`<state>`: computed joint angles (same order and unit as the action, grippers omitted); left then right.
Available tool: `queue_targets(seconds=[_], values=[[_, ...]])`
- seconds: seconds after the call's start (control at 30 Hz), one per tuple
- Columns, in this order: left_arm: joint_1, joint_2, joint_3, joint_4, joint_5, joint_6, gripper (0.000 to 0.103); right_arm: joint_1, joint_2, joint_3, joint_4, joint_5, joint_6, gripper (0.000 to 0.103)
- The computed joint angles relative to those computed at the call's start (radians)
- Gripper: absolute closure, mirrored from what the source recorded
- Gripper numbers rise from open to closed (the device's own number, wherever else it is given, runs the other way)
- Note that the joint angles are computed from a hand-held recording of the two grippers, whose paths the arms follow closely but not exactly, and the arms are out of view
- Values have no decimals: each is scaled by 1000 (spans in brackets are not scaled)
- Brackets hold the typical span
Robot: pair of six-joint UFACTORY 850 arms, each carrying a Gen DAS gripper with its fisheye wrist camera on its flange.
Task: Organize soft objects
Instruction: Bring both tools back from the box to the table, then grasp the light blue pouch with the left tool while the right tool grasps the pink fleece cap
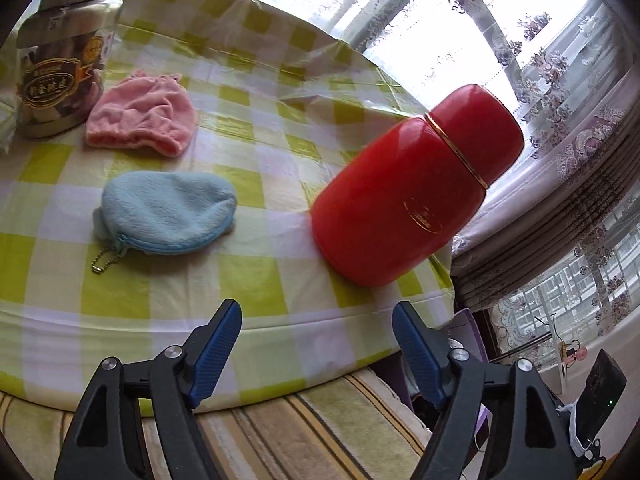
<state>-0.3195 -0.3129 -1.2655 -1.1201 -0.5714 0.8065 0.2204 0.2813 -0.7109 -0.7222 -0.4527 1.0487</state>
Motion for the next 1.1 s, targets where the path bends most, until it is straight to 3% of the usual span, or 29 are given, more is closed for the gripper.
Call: queue_targets(seconds=[0.3,0.47,0.67,0.87,1.0,1.1], values=[[44,-88,-113,373,64,-289,20,49,-85,-67,84,15,-116,24],[12,-143,-191,643,96,-385,18,65,-134,-111,128,29,-180,24],[-24,-224,-289,909,76,-460,17,89,-190,-170,152,42,-245,24],[-13,-305,-385,945,45,-445,16,109,-248,-235,168,55,-300,23],[13,-347,-421,815,14,-356,16,122,-294,-289,162,61,-324,22],[17,-326,-384,750,50,-271,31,129,-333,-337,145,62,-321,22]])
